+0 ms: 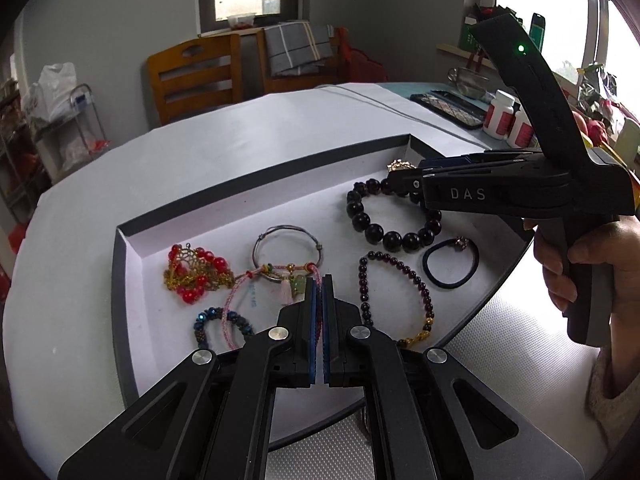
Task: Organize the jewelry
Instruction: 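Carry gold hairpin into box with right tool while left tool carries pink bracelet, then open right tool to release gold hairpin while left tool releases pink bracelet, then move both open tools back toward the pearl hairpin and silver bangle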
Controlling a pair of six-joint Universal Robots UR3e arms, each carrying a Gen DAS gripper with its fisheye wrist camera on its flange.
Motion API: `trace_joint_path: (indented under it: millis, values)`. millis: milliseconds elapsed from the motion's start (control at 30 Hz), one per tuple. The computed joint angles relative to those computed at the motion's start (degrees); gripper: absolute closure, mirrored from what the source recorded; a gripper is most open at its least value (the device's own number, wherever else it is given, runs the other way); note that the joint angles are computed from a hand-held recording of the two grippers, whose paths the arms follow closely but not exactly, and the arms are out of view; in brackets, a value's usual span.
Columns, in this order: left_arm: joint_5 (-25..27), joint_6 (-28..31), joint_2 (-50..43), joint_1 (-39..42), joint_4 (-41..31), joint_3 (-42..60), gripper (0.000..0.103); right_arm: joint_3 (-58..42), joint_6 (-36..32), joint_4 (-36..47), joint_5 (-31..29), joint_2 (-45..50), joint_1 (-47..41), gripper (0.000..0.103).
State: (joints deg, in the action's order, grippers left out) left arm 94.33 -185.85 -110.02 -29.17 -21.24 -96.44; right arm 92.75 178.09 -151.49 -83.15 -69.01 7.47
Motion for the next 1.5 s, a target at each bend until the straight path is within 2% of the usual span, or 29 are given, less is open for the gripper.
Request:
trace_joint_path:
  millis: [133, 267, 500, 600, 667, 733, 900, 1100, 1233, 1500]
  values:
    - [0.1, 0.0, -0.8, 0.3, -1.7, 0.5, 0.101, -0.1, -0.4, -0.4, -1.8, 0.6, 0.5, 0.062]
    - [-0.9, -0.1, -0.8, 0.8, -2.1, 0.2, 0.101, 0.3, -0.1, -0.5, -0.1, 0.1, -0.6, 0.062]
    - [-2.5, -0.5, -0.4, 1.7, -1.6, -0.6, 0.100, 0.6, -0.9, -1.8, -1.4, 0.4, 0.3, 0.062]
    - [-2.9, -0.5, -0.3, 1.7, -1.8, -0.6, 0.088, 0.4, -0.9, -1.7, -1.4, 0.6, 0.3, 0.062]
    - [-2.9, -0.6, 0.1, 1.8, -1.1, -1.2, 0.076, 0.4, -0.8, -1.7, -1.4, 0.6, 0.3, 0.061]
    - [-2.8, -0.7, 0.5, 1.7, -0.3, -1.6, 0.072, 0.6, -0.6, -2.0, -0.7, 0.5, 0.0, 0.060]
    - [-3.5, -1.0, 1.4, 2.0, 0.5, -2.4, 0.069, 1.8, -0.4, -3.1, 1.9, -0.4, -1.1, 0.048]
    - [-2.5, -1.9, 2.7, 1.8, 1.8, -3.6, 0.051, 4.3, 0.1, -4.7, 4.6, -3.2, -2.2, 0.035]
    - [0.3, -2.9, 3.9, 1.0, 3.2, -4.2, 0.029, 6.5, 0.6, -4.9, 8.8, -5.9, -3.6, 0.027]
    - [2.4, -3.7, 10.9, 0.2, 2.0, -7.4, 0.019, 11.9, 0.6, -3.1, 14.6, -17.2, -6.4, 0.009]
